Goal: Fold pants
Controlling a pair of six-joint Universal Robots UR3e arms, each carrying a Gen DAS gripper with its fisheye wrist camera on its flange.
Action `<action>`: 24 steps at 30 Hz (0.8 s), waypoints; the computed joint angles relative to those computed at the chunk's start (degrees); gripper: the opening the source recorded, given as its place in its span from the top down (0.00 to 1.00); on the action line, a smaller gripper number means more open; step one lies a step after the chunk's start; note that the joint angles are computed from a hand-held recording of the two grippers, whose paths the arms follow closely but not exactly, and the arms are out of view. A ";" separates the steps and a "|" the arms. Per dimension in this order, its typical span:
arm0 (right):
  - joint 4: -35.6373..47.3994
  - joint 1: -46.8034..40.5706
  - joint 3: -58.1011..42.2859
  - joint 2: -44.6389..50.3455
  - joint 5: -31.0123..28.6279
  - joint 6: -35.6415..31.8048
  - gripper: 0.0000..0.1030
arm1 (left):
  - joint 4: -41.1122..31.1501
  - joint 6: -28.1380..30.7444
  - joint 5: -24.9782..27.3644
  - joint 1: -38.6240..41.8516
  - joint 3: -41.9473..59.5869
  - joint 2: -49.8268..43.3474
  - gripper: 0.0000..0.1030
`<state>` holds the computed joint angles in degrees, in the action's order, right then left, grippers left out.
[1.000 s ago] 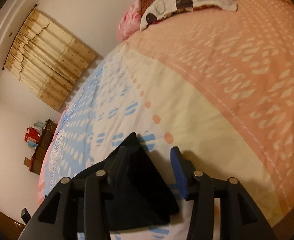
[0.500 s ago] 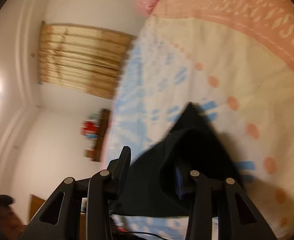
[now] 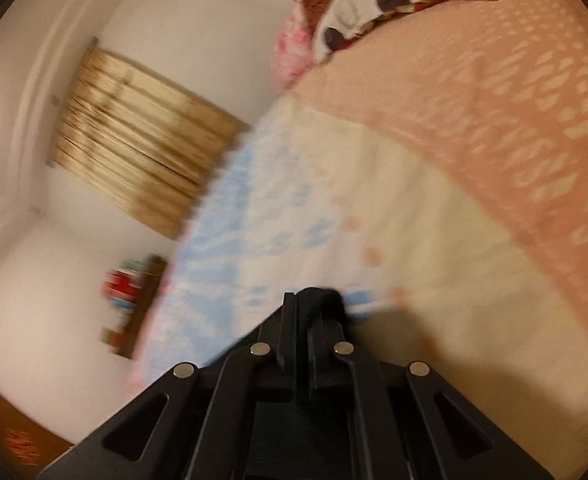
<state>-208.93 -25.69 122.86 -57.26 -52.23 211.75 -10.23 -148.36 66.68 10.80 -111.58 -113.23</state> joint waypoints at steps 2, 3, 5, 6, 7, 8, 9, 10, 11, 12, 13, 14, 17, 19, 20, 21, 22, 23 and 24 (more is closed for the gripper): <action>-1.93 -0.68 0.62 1.94 0.95 1.07 0.96 | -0.59 0.23 -0.17 0.13 0.13 0.21 0.05; -2.69 -1.13 1.42 1.57 1.37 1.23 0.95 | -0.88 0.20 -0.48 0.31 0.14 0.31 0.05; -1.13 -1.24 3.40 -1.02 0.36 -0.44 0.83 | -0.95 0.36 -0.87 0.58 0.03 0.36 0.05; 0.71 -1.18 4.44 -2.95 -1.81 -1.31 0.70 | -0.79 0.47 -0.79 0.58 -0.04 0.37 0.05; 1.26 -1.59 4.58 -3.80 -3.11 -0.91 0.50 | -0.61 0.81 -0.74 0.64 -0.17 0.42 0.05; -2.07 -3.05 5.86 -3.53 -1.79 0.75 0.49 | -0.37 1.17 -0.60 0.62 -0.33 0.44 0.05; -4.18 -5.95 8.40 -3.84 1.24 0.30 0.49 | -0.17 1.49 -0.47 0.59 -0.48 0.47 0.05; -4.66 -7.61 10.00 -4.99 2.66 0.61 0.49 | -0.20 1.55 -0.44 0.55 -0.50 0.51 0.05; -4.69 -8.82 11.85 -6.82 3.42 0.52 0.49 | -0.31 1.52 -0.51 0.56 -0.58 0.63 0.05; -4.46 -9.72 13.55 -8.52 4.77 -0.36 0.49 | -0.58 1.62 -0.79 0.78 -0.66 0.82 0.05; -3.30 -9.88 14.35 -9.90 5.68 -1.58 0.49 | -0.61 1.64 -0.82 0.77 -0.80 0.94 0.05; -1.81 -9.89 15.19 -11.43 6.14 -2.87 0.49 | -0.99 1.80 -0.89 0.88 -0.88 1.19 0.05; -3.61 -8.04 16.11 -11.19 9.09 -4.78 0.49 | -1.99 2.69 -1.76 1.32 -1.71 2.21 0.05; -8.00 -5.99 15.69 -9.33 10.93 -4.34 0.49 | -1.09 3.28 -1.38 1.19 -2.52 2.31 0.05; -8.12 -4.24 13.64 -8.02 11.48 -3.99 0.49 | -0.31 3.65 -1.04 1.06 -2.94 2.25 0.05; -7.39 -3.03 12.11 -7.35 11.32 -3.58 0.49 | 0.15 3.79 -0.86 0.95 -3.19 2.24 0.05; -4.05 -0.54 8.33 -5.92 8.77 -2.96 0.49 | 0.38 3.63 -0.80 0.84 -3.29 2.19 0.05; -1.56 0.80 5.61 -4.68 6.87 -2.63 0.49 | 0.38 3.50 -0.97 0.96 -3.38 2.24 0.05; 0.31 1.68 2.49 -2.34 5.86 -2.43 0.49 | 0.37 3.39 -1.06 1.03 -3.47 2.31 0.05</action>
<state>-208.61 -24.01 125.35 -59.59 -46.37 209.32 -9.86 -144.98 65.61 11.83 -115.06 -110.92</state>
